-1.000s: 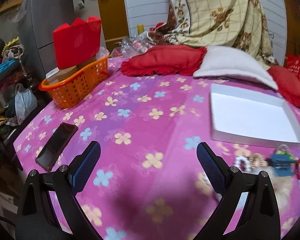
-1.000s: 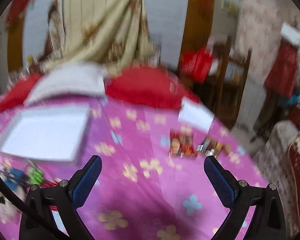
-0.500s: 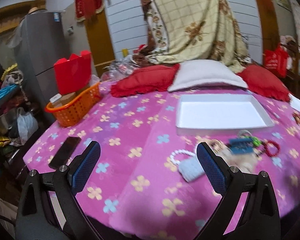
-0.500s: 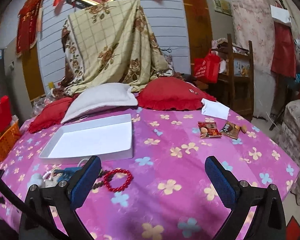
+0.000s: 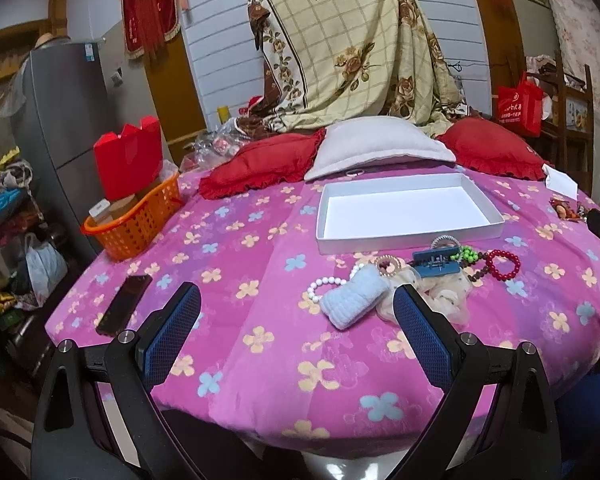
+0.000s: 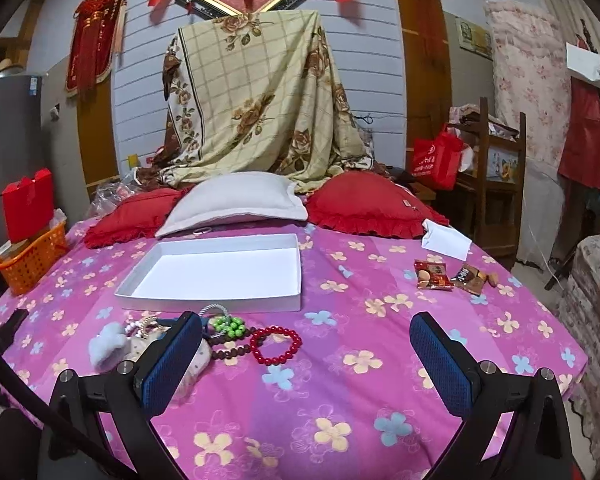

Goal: Organize jewelry
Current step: 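Move both tools toward the jewelry lying beside the white tray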

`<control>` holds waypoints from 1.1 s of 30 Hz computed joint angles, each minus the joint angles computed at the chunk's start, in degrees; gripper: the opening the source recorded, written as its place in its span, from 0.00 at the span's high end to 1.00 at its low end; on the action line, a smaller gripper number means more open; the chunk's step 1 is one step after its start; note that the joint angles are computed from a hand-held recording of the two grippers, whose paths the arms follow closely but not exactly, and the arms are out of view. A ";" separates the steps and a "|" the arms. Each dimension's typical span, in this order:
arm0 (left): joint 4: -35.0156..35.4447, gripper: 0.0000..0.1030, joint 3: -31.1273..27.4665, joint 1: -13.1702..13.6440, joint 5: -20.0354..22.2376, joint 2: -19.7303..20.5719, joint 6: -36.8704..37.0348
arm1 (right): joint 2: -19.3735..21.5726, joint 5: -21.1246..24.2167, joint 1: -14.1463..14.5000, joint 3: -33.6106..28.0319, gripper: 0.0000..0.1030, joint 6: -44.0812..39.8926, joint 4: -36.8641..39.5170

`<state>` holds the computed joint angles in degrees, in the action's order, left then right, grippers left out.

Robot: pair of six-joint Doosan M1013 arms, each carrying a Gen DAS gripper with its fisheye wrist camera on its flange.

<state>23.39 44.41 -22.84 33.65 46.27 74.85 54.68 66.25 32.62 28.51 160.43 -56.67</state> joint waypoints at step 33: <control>-7.94 0.05 -2.10 0.84 6.59 0.86 4.19 | 2.73 -4.78 1.54 -3.54 0.00 -9.78 0.01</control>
<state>15.45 42.31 -22.01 40.24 47.13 79.03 57.41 61.47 34.17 24.97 150.65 -56.66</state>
